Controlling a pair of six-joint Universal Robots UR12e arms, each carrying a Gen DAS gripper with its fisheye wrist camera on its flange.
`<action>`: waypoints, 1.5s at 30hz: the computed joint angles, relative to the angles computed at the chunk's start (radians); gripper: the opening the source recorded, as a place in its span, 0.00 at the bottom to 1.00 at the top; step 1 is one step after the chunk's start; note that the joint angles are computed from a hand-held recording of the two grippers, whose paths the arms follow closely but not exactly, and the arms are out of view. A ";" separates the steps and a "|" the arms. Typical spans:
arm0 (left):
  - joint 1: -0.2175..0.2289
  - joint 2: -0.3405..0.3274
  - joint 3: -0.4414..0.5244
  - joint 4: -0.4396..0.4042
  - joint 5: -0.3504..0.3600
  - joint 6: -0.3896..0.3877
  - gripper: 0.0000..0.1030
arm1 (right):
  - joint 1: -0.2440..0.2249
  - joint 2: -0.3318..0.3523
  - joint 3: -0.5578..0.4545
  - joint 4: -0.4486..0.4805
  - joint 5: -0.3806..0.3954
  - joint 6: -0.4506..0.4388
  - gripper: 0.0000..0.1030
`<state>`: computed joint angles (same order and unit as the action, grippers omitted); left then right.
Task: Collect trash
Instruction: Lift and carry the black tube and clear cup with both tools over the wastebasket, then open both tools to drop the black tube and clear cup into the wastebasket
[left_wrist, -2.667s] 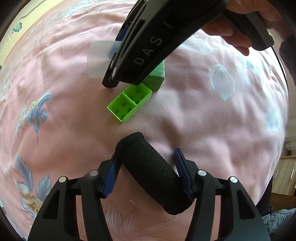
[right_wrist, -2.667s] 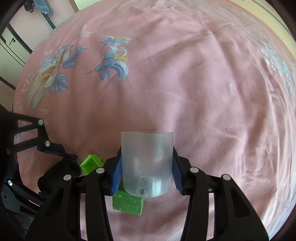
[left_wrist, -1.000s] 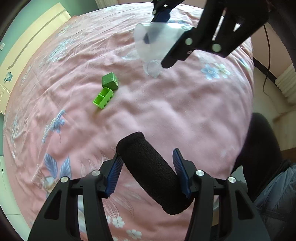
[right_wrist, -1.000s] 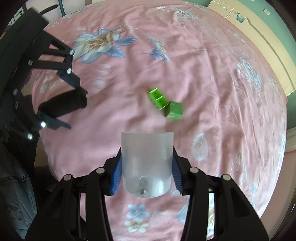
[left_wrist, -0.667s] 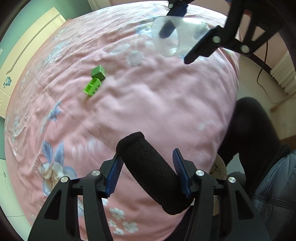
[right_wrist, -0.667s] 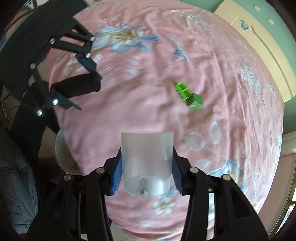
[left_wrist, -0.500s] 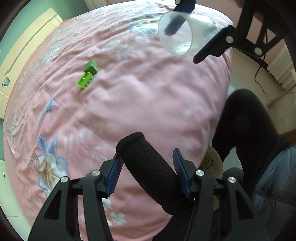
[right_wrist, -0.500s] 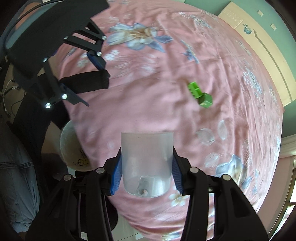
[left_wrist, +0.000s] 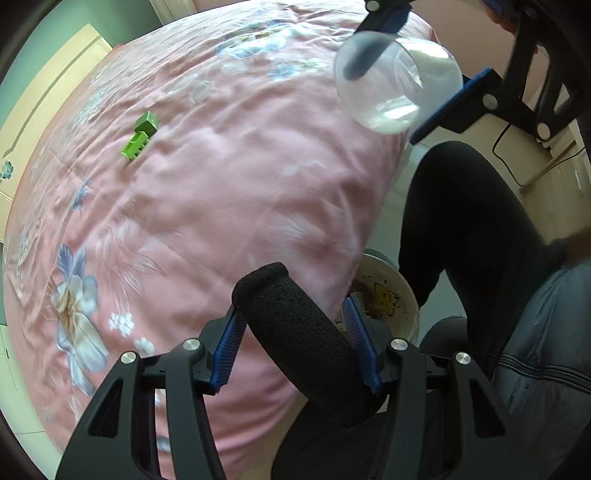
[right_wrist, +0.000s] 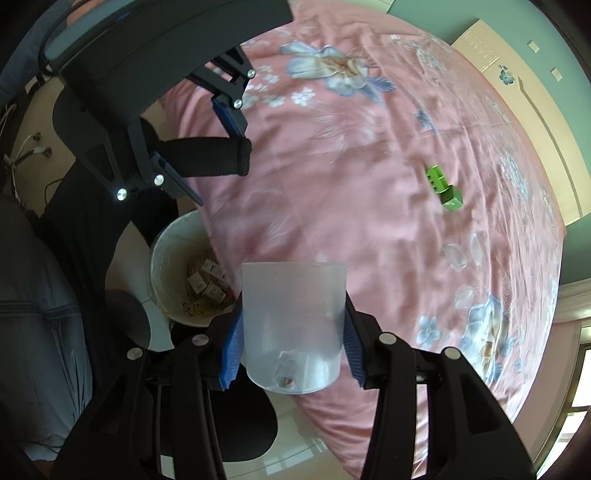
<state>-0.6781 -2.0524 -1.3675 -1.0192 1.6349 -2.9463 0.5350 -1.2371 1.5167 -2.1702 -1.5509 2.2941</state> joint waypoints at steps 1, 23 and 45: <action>-0.003 0.004 -0.006 0.004 -0.002 0.001 0.55 | 0.002 -0.008 0.012 -0.003 0.005 0.000 0.46; -0.054 0.045 -0.115 0.067 -0.043 -0.051 0.55 | 0.059 -0.084 0.182 -0.078 0.022 -0.008 0.46; -0.042 0.022 -0.174 0.088 -0.113 -0.111 0.55 | 0.076 -0.026 0.187 -0.026 0.066 -0.008 0.46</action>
<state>-0.7206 -2.0308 -1.5413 -0.9314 1.5221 -3.0570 0.6107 -1.2634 1.7036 -2.1964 -1.4846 2.2857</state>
